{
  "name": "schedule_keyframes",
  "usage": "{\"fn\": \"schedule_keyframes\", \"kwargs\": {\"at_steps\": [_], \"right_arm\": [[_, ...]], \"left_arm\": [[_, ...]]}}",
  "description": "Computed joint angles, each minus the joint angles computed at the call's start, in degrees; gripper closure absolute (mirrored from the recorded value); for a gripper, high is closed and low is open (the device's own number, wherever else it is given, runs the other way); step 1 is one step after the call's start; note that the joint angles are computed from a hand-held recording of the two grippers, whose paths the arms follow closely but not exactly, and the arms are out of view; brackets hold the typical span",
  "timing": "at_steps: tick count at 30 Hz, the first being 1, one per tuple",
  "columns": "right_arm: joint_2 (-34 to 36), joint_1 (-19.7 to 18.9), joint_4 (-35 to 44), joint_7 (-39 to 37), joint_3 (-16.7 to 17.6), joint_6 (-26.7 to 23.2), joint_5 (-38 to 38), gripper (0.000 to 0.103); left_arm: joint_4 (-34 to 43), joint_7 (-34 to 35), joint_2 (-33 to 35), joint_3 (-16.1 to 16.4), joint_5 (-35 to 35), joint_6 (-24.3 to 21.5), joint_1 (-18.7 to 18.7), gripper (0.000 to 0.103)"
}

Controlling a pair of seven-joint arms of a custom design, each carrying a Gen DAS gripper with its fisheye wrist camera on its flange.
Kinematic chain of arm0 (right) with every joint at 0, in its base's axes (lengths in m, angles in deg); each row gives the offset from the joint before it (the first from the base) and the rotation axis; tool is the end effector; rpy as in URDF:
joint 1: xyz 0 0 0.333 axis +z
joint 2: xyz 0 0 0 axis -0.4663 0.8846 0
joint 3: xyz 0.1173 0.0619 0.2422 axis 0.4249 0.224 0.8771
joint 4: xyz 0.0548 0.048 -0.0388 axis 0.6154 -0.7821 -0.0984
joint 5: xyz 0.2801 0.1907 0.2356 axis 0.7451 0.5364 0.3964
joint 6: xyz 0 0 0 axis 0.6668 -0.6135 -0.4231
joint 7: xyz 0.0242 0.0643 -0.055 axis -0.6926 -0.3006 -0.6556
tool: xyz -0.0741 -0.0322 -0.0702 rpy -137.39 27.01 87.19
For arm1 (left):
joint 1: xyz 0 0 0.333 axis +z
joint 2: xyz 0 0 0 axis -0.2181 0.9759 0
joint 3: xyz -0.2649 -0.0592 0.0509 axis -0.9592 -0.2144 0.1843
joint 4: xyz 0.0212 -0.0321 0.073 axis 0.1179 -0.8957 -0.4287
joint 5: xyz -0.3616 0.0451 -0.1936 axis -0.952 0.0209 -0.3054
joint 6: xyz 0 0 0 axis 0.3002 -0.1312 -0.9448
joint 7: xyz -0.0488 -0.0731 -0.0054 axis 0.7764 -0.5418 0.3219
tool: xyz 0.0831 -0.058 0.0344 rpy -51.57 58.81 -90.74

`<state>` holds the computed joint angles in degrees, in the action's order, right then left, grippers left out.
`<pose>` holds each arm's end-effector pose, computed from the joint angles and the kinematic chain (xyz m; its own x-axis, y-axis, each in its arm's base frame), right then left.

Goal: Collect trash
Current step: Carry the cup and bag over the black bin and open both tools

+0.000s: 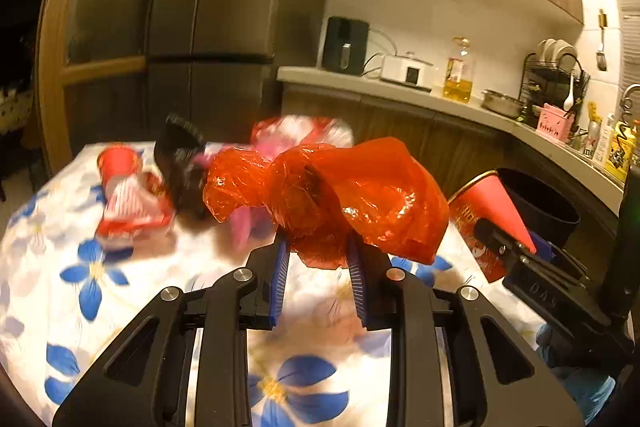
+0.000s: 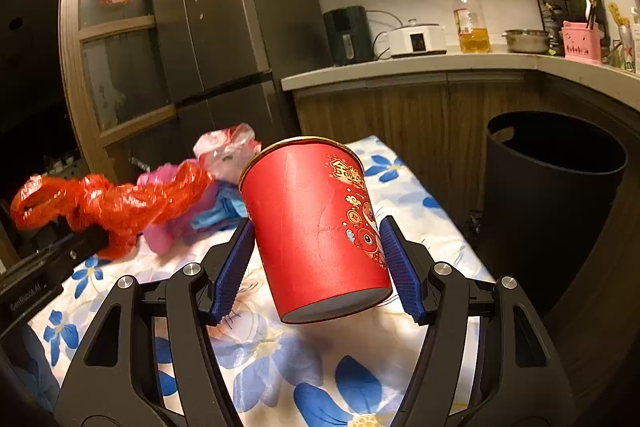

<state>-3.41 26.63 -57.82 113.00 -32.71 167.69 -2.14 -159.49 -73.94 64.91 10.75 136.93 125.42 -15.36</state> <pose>0.5851 0.3985 0.4622 0.4035 -0.8925 -0.2016 -0.4193 0.0155 -0.9077 0.5006 -0.2086 0.4810 0.2109 -0.9695 0.1251 -0.3749 -0.1984 -0.9056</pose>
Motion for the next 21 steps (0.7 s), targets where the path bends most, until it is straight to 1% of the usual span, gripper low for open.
{"fn": "schedule_keyframes", "kwargs": {"at_steps": [3,9,11,15,16,18,19,21], "right_arm": [[-1.1,2.0,-1.4,-0.5,-2.6,1.3,1.0,0.039],[-2.4,7.6,-3.6,-4.5,-9.6,3.5,6.7,0.039],[-2.7,8.9,-4.0,-6.0,-11.6,4.1,8.8,0.039],[-2.6,11.5,-4.1,-9.0,-15.6,5.1,13.4,0.039],[-2.4,12.5,-4.0,-9.8,-17.1,5.2,14.8,0.039],[-2.1,13.4,-3.8,-11.4,-18.9,5.7,17.1,0.039],[-1.7,14.3,-3.6,-12.2,-20.4,5.9,18.5,0.039],[-1.3,14.7,-3.2,-13.7,-21.8,6.4,20.7,0.039]], "left_arm": [[2.8,0.0,2.0,-0.4,1.3,-0.3,-0.3,0.075],[9.6,-0.3,7.4,0.5,5.0,0.8,-2.0,0.075],[12.2,-0.2,9.5,0.9,6.1,1.2,-2.9,0.075],[17.7,1.7,14.0,2.1,6.1,2.3,-4.8,0.075],[19.6,2.5,15.5,2.4,5.9,3.1,-5.3,0.075],[22.7,3.3,18.0,3.1,6.2,3.4,-6.6,0.075],[24.7,4.0,19.5,3.4,6.5,3.6,-7.3,0.075],[29.1,5.6,22.8,4.1,6.6,4.3,-8.9,0.075]]}}
